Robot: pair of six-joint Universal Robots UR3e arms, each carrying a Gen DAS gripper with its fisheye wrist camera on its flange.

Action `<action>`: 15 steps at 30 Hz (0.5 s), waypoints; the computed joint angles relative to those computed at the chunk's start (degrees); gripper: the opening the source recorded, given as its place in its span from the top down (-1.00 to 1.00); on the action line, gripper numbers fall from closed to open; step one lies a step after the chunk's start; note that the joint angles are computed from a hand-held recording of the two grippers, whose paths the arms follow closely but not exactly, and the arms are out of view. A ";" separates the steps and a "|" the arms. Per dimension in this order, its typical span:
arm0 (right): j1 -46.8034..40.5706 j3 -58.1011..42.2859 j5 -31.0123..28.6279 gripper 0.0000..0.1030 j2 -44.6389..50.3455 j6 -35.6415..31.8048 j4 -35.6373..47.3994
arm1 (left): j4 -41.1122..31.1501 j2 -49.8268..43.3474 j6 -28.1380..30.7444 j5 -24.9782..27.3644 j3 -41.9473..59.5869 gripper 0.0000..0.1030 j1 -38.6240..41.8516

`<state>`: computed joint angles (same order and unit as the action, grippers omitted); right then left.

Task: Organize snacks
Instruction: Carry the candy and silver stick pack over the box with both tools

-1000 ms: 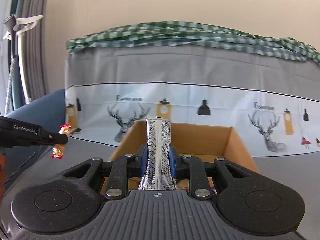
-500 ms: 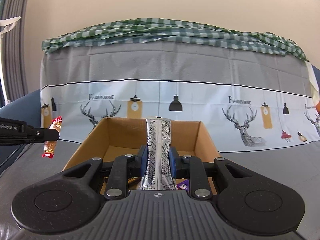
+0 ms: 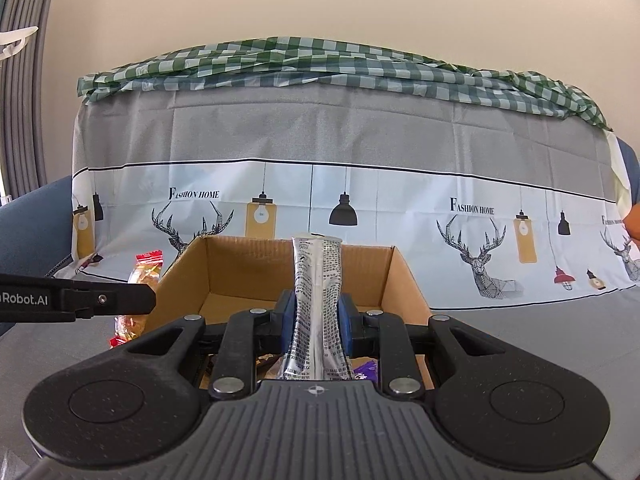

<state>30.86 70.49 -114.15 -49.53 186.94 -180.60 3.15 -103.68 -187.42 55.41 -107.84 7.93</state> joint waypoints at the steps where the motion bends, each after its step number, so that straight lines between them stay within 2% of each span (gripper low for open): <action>1: 0.03 -0.11 -0.13 0.53 0.06 0.00 0.05 | 0.02 -0.07 0.03 -0.01 0.04 0.66 -0.10; 15: 0.53 -1.44 -1.10 0.52 0.83 -0.32 0.98 | 0.22 -0.49 1.29 0.35 0.46 0.66 -1.48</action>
